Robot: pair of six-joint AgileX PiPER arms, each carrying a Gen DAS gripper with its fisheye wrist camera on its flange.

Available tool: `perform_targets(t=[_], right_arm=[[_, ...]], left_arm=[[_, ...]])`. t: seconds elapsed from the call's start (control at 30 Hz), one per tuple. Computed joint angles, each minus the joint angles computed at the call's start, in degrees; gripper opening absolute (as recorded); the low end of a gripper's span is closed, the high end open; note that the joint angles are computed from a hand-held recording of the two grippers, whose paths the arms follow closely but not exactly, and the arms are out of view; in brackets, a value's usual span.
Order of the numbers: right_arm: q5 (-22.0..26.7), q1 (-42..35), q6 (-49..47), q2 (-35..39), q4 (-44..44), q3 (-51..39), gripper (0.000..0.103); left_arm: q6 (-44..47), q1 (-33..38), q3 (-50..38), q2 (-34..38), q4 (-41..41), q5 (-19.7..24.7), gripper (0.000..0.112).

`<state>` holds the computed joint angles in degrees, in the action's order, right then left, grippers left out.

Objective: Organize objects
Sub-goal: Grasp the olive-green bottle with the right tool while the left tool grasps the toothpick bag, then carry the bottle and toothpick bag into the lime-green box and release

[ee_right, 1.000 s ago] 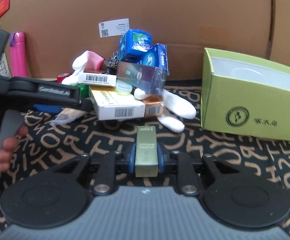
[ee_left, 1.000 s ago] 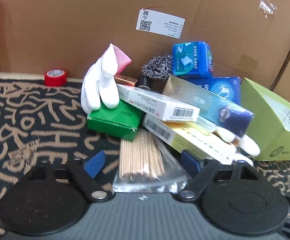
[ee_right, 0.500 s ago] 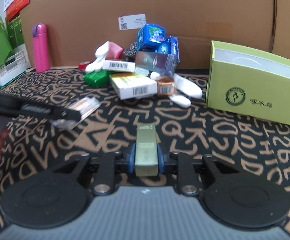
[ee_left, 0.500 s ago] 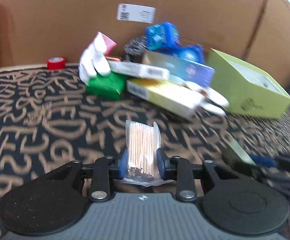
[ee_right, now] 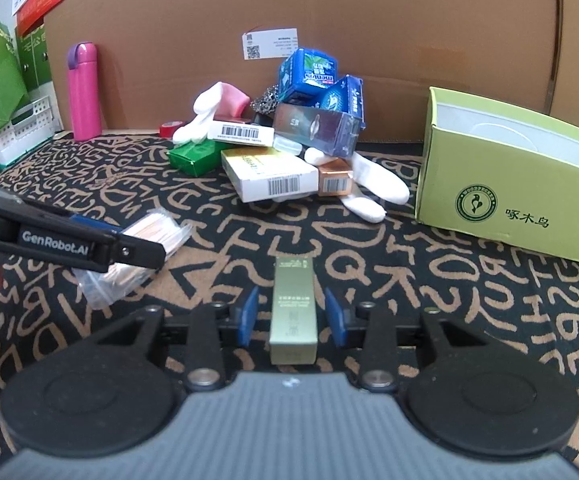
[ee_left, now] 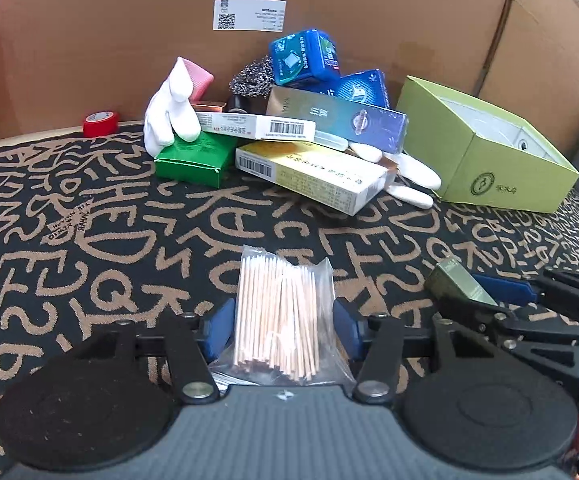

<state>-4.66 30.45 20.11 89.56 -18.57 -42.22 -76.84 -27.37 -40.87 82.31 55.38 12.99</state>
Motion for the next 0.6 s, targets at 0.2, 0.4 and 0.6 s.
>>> perform_targets(t=[0.2,0.4,0.6], right_arm=[[-0.14,-0.03,3.5,0.53,-3.11,-0.06,0.035],[-1.89,-0.92,9.83,0.67,-8.87,0.87,0.023],[-4.22,-2.61,10.49,-1.82,-9.62,3.18,0.023]], left_arm=[[1.54,0.34,-0.08,0.05,-1.35,0.02,0.055],[2.17,-0.64,0.02,-0.36,-1.83,0.2,0.027],[17.92,-0.63,-1.45,-0.78,-19.4,-1.93,0.021]])
